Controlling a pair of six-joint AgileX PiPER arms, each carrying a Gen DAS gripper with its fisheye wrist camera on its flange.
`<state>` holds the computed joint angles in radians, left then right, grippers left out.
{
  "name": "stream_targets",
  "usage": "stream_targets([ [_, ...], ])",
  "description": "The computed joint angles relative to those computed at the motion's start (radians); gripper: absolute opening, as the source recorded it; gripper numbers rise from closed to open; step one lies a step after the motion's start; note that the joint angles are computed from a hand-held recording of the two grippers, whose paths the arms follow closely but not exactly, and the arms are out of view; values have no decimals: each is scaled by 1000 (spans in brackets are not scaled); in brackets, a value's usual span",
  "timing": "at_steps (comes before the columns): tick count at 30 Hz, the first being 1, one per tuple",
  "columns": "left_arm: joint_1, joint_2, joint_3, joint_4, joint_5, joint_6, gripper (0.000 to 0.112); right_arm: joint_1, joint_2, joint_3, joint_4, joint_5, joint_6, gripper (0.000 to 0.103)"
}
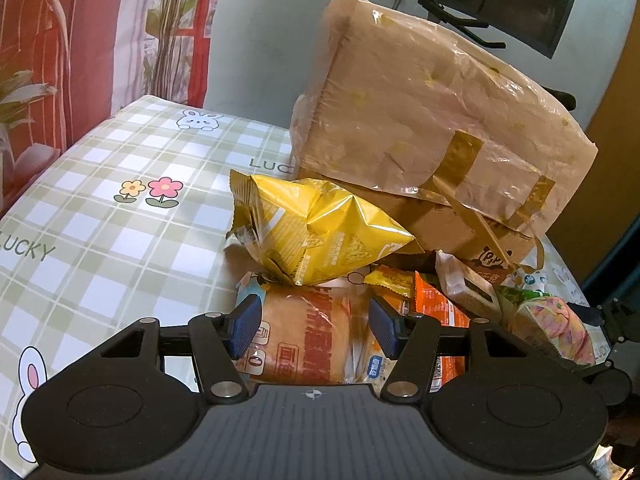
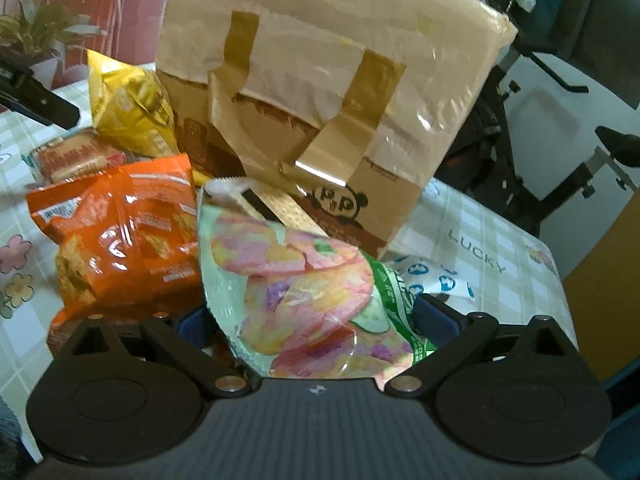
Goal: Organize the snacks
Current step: 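Move both tools back to the snack pile beside the box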
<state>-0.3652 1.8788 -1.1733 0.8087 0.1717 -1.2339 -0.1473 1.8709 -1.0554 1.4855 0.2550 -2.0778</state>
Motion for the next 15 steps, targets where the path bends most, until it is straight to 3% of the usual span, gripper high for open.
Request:
stream_targets([
  [8,3,-9,13,-3,-13,-3,61,-14,-7,-3,-62,19,75,86],
  [15,0,-14,12,77,-4,-89,62,-45,-24,-21,-183,93,216,80],
])
